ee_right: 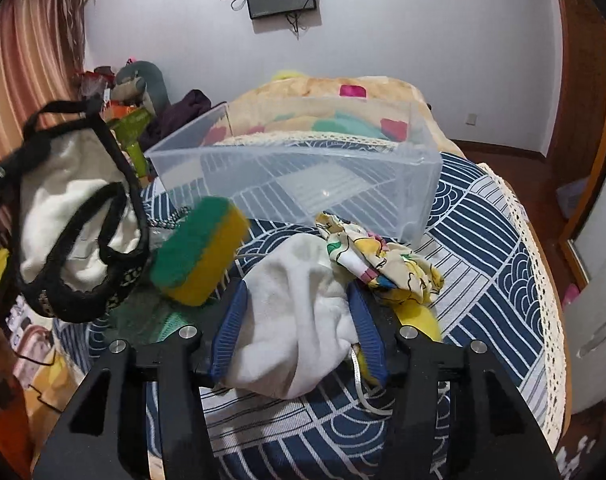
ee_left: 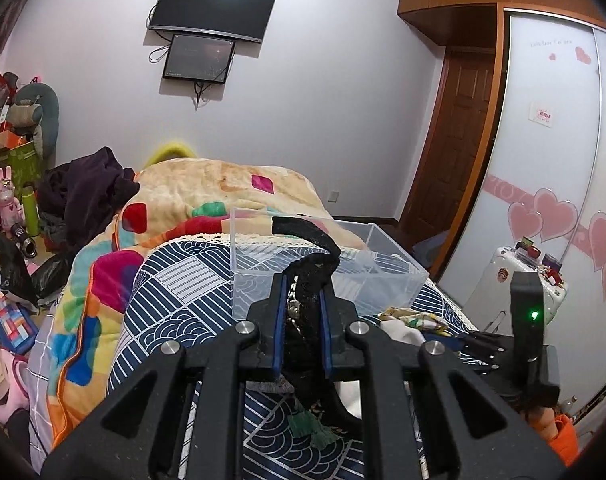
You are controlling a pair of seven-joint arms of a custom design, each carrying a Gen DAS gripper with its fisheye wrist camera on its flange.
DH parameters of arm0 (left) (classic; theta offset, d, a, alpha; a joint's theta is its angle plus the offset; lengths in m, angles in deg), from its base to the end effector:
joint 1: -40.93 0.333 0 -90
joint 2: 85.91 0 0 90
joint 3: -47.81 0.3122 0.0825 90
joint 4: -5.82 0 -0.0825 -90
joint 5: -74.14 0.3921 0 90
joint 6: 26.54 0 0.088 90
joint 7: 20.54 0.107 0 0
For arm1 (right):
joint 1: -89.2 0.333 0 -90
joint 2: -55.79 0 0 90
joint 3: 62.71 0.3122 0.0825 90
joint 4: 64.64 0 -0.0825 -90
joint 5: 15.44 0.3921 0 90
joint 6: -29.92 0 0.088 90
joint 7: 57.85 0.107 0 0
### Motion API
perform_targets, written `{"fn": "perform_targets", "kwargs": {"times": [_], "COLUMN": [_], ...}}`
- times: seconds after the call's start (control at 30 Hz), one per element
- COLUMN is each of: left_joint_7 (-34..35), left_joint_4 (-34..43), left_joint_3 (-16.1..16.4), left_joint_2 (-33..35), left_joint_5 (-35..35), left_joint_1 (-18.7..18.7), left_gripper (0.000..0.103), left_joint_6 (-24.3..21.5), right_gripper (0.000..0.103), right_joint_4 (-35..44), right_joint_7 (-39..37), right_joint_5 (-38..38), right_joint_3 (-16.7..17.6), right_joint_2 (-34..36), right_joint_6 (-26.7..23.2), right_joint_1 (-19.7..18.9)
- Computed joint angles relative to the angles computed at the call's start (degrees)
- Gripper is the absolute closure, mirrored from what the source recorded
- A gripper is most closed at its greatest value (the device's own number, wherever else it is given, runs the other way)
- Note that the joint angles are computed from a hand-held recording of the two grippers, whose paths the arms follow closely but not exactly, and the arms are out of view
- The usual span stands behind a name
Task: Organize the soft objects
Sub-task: 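Carry the bra with the left tool into the clear box while the right tool drops the sock in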
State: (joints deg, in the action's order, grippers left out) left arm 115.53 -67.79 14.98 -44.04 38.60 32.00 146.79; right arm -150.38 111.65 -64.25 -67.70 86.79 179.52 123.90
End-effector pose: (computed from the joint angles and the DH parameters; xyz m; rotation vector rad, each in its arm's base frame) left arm 0.6973 -0.3633 0.4619 -1.1284 2.1352 -1.5659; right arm 0.6345 0.3954 0.4070 -1.5177 1.8836 -0.7225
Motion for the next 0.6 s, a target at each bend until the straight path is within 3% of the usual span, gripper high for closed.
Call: {"fn": "perform_targets", "kwargs": {"times": [0.03,0.13,0.47,0.6], "left_joint_7": [0.04,-0.1,-1.77,-4.52], "left_joint_4": [0.17,0.98,7.58,14.47], "left_joint_3": [-0.08,0.46,2.06,4.86], "left_joint_2": [0.06,0.26,2.89,6.08], "left_joint_5": [0.06,0.58,3.61,6.2], "left_joint_1": [0.04,-0.6,-3.42,-6.58], "left_gripper": [0.089,0.089,0.089,0.089], "left_joint_6": [-0.25,-0.29,-0.12,-1.79], "right_gripper": [0.069,0.087,0.091,0.091], "right_joint_4": [0.51,1.31,-1.58,-0.36], "right_joint_7": [-0.08,-0.53,8.82,10.85], "right_joint_5": [-0.32,-0.56,-12.28,-16.51], "right_joint_3": [-0.17,-0.37,-1.92,-1.55], "right_joint_2": [0.37,0.76,-4.41,-5.22], "right_joint_6": [-0.62,-2.39,-0.29,-0.99], "right_joint_1": [0.29,0.73,2.4,1.9]}}
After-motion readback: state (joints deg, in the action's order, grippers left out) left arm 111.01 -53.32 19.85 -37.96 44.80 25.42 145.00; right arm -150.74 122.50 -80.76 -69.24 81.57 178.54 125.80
